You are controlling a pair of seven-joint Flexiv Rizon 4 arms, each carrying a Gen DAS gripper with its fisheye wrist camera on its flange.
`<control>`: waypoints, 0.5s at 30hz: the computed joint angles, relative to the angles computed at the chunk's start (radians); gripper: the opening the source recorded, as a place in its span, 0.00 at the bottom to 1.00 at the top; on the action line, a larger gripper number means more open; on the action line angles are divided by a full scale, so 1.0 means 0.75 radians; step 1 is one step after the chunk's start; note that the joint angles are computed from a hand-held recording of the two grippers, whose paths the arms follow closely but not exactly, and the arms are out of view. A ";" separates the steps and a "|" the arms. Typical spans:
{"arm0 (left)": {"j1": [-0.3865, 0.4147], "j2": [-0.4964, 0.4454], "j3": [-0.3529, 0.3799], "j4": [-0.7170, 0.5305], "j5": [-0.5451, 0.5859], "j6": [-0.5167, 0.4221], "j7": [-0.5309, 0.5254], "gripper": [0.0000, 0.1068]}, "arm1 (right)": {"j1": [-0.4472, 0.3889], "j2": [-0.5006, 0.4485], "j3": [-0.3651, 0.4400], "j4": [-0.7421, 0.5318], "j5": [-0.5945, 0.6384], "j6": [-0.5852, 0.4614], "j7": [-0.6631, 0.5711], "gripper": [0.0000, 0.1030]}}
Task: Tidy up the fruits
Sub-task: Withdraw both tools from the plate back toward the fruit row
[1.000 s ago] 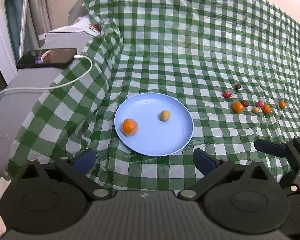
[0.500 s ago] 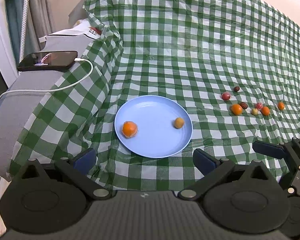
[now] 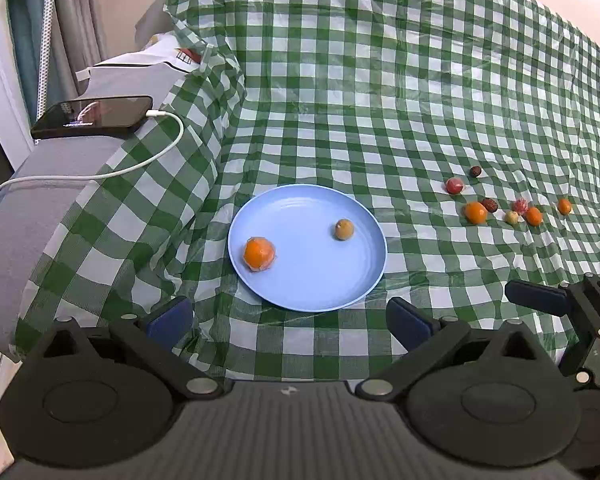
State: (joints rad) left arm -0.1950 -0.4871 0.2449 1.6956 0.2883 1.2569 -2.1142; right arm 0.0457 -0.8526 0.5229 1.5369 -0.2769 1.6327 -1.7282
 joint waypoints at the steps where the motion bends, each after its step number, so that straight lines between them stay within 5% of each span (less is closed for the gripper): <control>1: 0.002 0.000 -0.002 -0.002 -0.001 -0.002 0.003 0.96 | 0.001 -0.002 -0.002 -0.004 0.002 0.001 0.002 0.99; 9: 0.029 -0.035 -0.042 -0.069 -0.046 -0.061 0.058 0.96 | 0.038 -0.018 -0.088 -0.035 0.011 0.085 0.084 0.99; 15: 0.025 -0.123 -0.072 -0.227 -0.070 -0.123 0.125 0.96 | 0.087 -0.043 -0.250 -0.094 0.024 0.133 0.244 0.99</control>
